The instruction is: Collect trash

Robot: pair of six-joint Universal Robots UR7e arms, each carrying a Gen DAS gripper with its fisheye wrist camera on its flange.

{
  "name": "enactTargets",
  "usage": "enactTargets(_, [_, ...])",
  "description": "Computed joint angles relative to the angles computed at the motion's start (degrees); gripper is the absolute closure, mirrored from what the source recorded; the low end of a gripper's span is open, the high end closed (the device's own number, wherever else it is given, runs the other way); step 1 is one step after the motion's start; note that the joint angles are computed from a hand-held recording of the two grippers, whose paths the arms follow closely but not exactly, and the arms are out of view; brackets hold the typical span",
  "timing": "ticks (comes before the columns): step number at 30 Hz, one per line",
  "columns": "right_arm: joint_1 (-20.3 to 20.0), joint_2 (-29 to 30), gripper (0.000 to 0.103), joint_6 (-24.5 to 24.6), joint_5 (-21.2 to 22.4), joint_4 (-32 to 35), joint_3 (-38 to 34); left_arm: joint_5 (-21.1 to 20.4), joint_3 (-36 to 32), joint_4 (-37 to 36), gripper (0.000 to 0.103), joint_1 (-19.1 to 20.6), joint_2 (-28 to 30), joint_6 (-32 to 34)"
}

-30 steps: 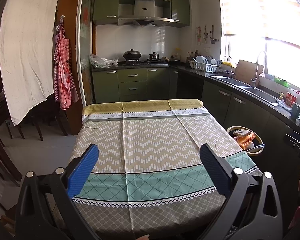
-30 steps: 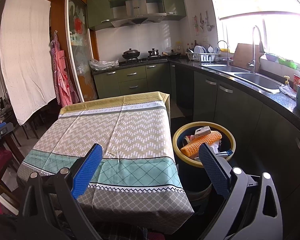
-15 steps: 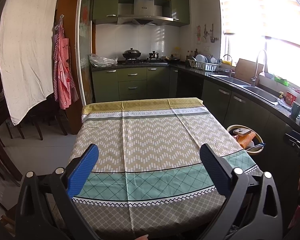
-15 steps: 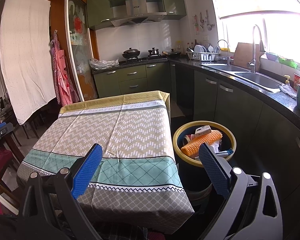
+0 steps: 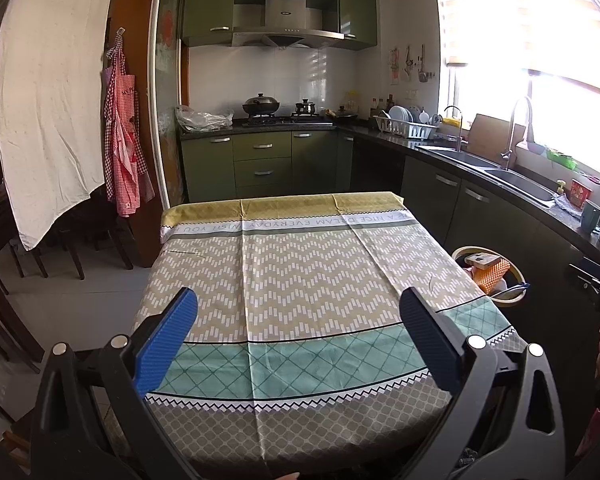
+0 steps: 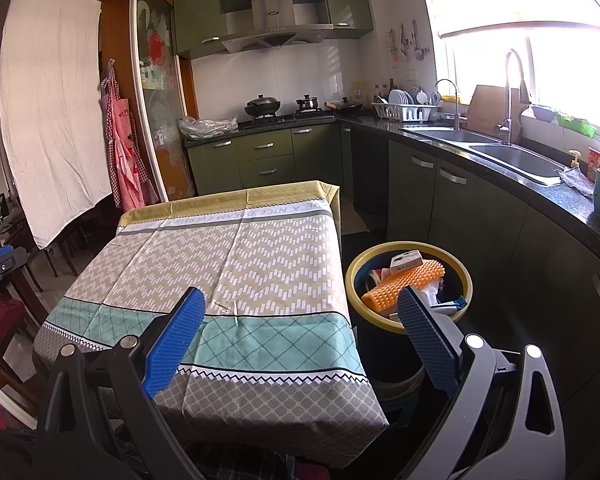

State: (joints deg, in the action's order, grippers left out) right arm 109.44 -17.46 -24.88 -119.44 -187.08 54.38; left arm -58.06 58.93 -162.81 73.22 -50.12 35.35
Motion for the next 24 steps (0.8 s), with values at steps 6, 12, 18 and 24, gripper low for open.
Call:
enactTargets(6, [0.01,0.17,0.007,0.0,-0.16,0.08,-0.17,-0.03,-0.09,0.3,0.007,0.01,0.07,-0.08])
enactTargets(12, [0.01,0.28,0.007,0.17,-0.29,0.4,-0.33,-0.73,0.39,-0.33,0.007,0.05,0.03,0.14])
enactTargets(18, [-0.02,0.2,0.007,0.2,-0.29,0.39,-0.27,0.9,-0.22,0.08,0.007,-0.1,0.5,0.28])
enactTargets(24, [-0.01,0.32,0.007,0.31,-0.43,0.84,-0.61,0.28,-0.99,1.49,0.007,0.19,0.43,-0.77])
